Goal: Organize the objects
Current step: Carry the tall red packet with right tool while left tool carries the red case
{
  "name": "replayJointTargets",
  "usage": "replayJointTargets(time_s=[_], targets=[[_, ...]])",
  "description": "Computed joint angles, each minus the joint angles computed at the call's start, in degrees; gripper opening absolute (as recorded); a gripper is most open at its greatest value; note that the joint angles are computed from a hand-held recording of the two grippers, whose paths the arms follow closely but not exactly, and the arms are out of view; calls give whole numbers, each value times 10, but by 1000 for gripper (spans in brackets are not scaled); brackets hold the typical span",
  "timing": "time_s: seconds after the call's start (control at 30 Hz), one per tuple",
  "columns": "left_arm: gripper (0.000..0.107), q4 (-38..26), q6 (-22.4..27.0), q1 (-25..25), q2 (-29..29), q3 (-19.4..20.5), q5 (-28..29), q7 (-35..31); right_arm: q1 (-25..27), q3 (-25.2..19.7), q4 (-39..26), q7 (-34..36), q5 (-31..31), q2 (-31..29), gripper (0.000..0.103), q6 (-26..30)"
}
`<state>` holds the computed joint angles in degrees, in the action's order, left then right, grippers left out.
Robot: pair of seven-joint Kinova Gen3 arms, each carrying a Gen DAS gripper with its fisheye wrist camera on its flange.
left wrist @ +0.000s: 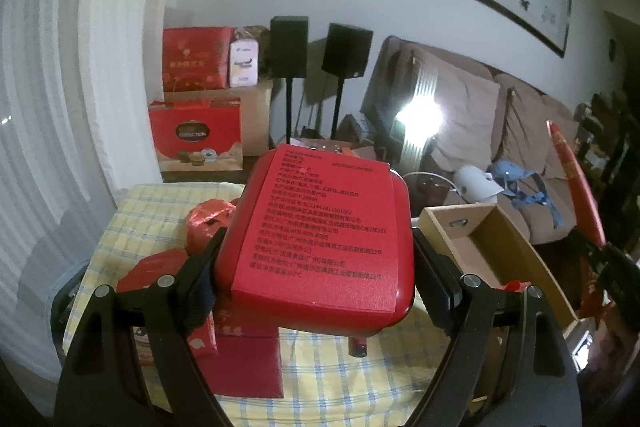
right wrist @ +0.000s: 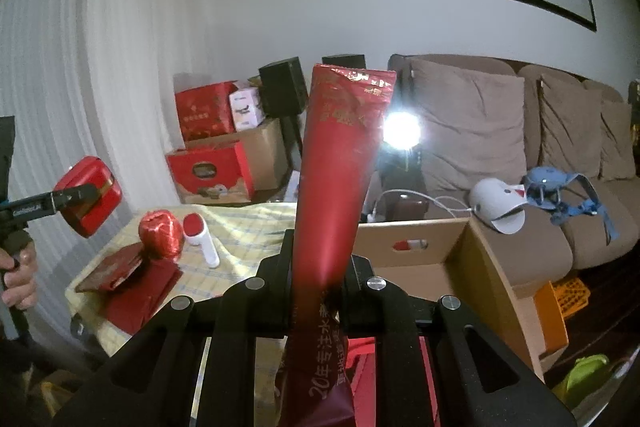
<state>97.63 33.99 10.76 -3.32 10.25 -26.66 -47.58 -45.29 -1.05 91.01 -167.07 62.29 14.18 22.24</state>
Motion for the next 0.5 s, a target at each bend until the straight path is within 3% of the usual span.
replayJointTargets(time_s=[0.5], targets=[[83, -22, 0, 35, 21, 5, 10, -17, 17, -5, 14, -33, 23, -15, 15, 7]])
